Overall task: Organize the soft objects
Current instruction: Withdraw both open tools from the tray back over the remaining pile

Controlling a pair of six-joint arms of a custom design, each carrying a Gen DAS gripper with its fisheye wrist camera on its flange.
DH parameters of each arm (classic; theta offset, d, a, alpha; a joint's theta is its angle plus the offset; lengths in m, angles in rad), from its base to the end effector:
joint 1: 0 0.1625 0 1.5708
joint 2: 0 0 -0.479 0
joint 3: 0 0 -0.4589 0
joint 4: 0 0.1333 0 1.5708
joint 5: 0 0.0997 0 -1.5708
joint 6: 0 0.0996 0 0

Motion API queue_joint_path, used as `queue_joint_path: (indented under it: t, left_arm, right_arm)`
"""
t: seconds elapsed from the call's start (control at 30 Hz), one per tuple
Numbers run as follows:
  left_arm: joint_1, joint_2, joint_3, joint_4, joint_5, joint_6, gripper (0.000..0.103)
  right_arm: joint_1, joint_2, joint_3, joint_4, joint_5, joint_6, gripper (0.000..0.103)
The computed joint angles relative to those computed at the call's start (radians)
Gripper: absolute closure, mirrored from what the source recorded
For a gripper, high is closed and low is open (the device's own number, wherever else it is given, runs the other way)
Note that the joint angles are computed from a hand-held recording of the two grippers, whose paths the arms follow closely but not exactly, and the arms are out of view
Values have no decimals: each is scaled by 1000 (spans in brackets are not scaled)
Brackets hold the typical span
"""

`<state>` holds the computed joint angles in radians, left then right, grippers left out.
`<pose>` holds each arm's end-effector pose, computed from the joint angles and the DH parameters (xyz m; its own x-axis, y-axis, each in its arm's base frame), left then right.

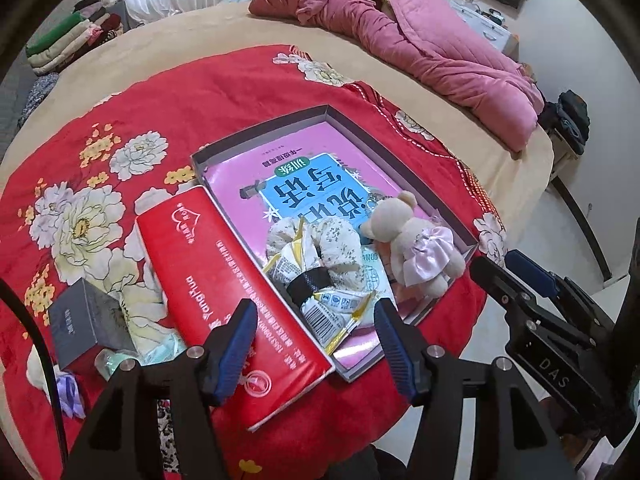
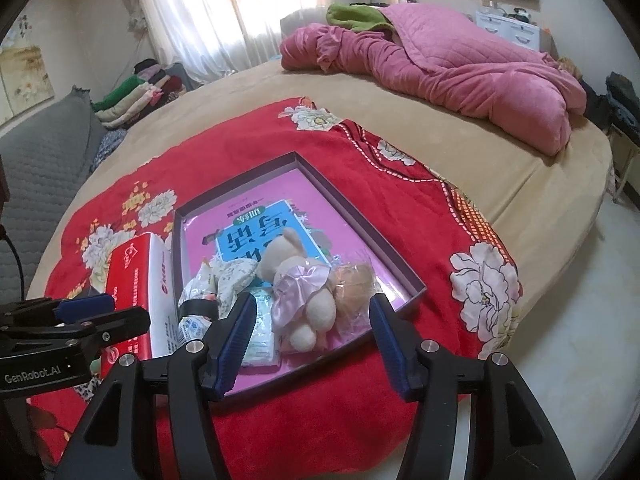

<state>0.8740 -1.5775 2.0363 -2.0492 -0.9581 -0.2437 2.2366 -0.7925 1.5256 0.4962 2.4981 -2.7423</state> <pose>-0.1808 -0.5131 0.3587 -0.7707 0.3161 -0.5532 0.4695 0.8687 -0.1578 0.4149 -0.4414 0.1068 -0.8135 0.1407 0.5643 -0.2885 0.7449 -0.6016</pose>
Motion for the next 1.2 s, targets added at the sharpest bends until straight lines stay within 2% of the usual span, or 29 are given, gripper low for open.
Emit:
queue_joint_path:
  t: [0.07, 0.1, 0.23, 0.5, 0.6, 0.73, 1.2]
  left_arm:
    - [-8, -15, 10, 3, 6, -4, 43]
    - [-11, -21, 13, 4, 7, -6, 42]
    - [-22, -55, 34, 21, -1, -24, 42]
    - [-45, -122, 57, 63, 5, -56, 41]
    - [-55, -148, 65, 80, 19, -68, 41]
    - [-87, -189, 78, 120, 80, -94, 41]
    - [-126, -289, 66, 224, 131, -163, 34]
  right_arm:
    - [3, 2, -3, 3, 5, 2, 33]
    - [5, 3, -5, 5, 10, 7, 33]
    - [13, 10, -13, 26, 25, 24, 32]
    - [39, 17, -31, 36, 39, 7, 32]
    - [49, 19, -37, 36, 39, 4, 32]
    - [65, 31, -56, 52, 44, -1, 30]
    - [130, 69, -128, 94, 72, -44, 26]
